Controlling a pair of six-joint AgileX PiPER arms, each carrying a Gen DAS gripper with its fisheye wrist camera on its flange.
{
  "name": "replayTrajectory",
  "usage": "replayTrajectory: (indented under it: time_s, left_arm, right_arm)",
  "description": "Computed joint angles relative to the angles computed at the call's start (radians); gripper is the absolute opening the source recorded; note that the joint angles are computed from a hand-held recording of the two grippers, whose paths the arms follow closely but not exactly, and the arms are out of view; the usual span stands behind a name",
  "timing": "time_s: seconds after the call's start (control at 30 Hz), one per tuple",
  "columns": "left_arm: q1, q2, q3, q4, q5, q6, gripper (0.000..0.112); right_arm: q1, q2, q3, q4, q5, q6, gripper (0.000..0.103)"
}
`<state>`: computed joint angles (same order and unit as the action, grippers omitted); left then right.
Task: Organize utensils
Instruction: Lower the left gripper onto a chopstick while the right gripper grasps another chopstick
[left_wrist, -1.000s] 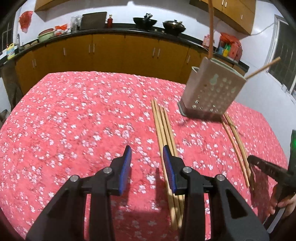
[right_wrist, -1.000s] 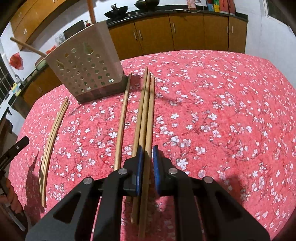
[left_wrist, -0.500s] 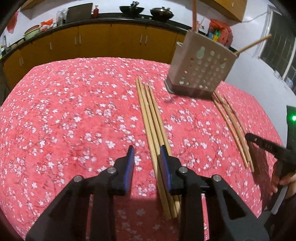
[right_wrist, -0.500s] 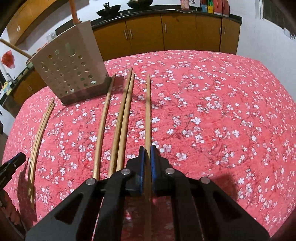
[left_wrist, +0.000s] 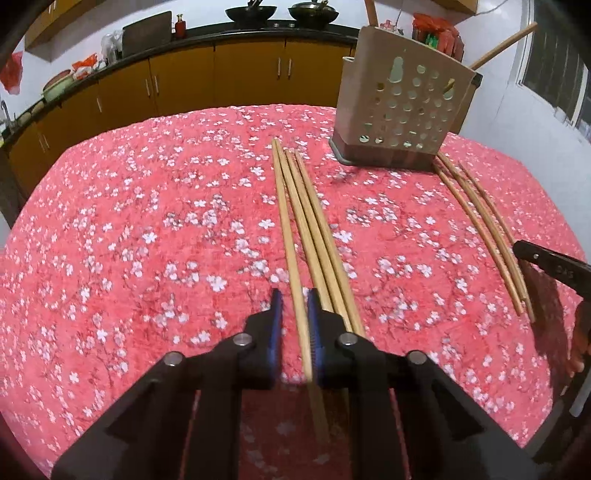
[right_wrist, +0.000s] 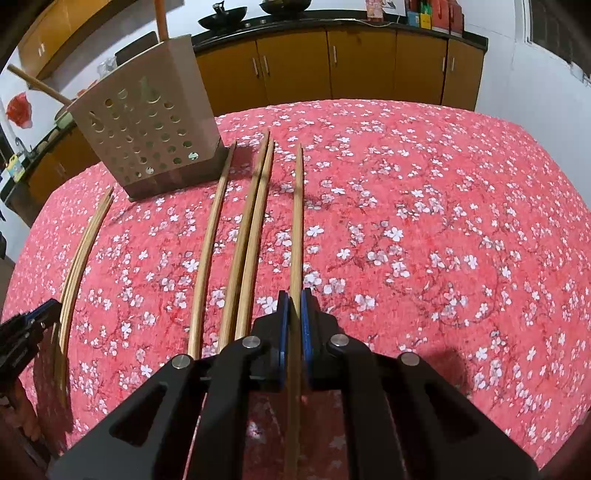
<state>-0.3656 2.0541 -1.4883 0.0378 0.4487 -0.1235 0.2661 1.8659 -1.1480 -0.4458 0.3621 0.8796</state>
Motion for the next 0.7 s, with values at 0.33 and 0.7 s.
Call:
replayTrajectory:
  time_s: [0.33,0.7]
  left_arm:
    - [0.103,0.141,-0.237,-0.075,0.083,0.055,0.008]
    - [0.141,0.092,-0.133,-0.255,0.016,0.215,0.010]
  right_arm:
    - [-0.058,0.059,-0.056,-0.058,-0.039,0.048,0.008]
    - [-0.020,0.031,-0.013,-0.175,-0.029,0.149,0.008]
